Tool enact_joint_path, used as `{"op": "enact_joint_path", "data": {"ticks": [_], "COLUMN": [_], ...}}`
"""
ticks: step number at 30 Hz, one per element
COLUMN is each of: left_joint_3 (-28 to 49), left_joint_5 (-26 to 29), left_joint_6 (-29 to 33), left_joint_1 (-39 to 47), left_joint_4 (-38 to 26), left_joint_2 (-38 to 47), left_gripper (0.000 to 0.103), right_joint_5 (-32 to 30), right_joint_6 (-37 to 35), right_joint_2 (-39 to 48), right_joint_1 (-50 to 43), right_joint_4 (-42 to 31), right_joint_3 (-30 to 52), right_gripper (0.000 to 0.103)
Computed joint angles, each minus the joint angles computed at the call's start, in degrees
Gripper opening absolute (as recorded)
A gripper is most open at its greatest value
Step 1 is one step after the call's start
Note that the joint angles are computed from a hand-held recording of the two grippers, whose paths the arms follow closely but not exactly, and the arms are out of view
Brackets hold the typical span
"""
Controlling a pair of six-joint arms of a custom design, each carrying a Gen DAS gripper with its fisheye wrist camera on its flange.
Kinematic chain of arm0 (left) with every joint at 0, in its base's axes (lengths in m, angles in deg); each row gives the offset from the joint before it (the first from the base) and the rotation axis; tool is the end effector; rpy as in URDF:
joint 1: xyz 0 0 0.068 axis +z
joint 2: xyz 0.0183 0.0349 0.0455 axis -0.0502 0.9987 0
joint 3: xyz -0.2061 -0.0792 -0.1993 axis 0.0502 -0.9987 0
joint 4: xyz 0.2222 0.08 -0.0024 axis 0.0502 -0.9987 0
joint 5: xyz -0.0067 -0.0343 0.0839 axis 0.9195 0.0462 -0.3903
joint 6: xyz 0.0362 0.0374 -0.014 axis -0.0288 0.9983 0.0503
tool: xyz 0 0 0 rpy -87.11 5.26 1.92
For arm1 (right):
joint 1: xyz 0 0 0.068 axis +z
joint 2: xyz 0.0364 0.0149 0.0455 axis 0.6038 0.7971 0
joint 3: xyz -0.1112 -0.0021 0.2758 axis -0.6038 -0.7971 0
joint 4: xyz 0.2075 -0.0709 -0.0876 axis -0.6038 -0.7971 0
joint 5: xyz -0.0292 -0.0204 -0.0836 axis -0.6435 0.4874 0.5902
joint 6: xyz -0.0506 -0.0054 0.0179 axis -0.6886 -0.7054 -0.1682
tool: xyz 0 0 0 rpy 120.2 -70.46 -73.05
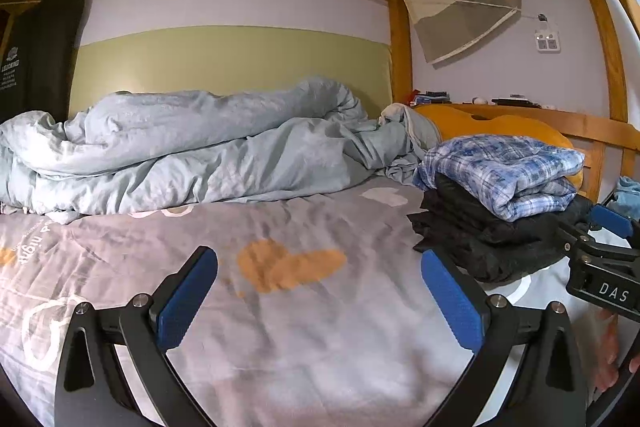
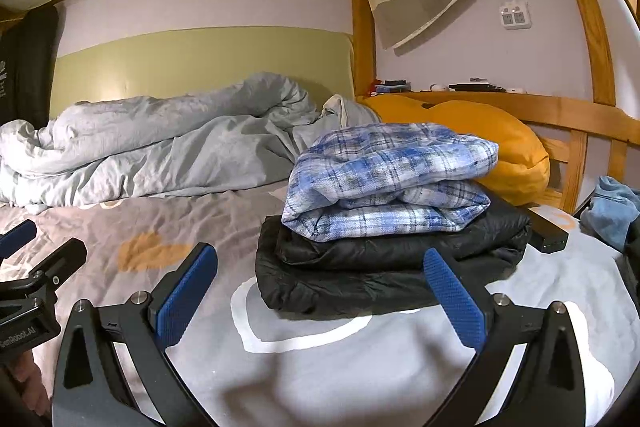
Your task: Fold large clothes
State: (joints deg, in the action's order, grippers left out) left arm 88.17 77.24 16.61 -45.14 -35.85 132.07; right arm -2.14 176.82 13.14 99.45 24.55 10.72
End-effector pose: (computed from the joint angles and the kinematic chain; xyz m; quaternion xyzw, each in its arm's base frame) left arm 0.2114 -0.1840 0.2204 0.2243 0.7471 -0.1691 0.6024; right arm 0.1152 0.1450 0.2254 0.2253 0.7536 -0.1552 0.5977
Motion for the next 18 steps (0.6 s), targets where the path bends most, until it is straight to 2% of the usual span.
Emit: {"op": "enact_joint_path", "data": {"ticks": [18], "left_joint_3": [0.8], "left_joint_5": [1.4], "left_joint_6": [-0.3], "left_joint_1": [1.3], "left_joint_4": [-2.1], "left_joint_2": [-0.6], "left_gripper": [0.103], "right_joint_5": [-0.2], "right_joint_6": [0.8], "right_joint_2": [0.0], "right_joint_1": [0.4], "right_joint_4": [-1.3], "right_joint_3": [0.2], "right_gripper": [0.102]}}
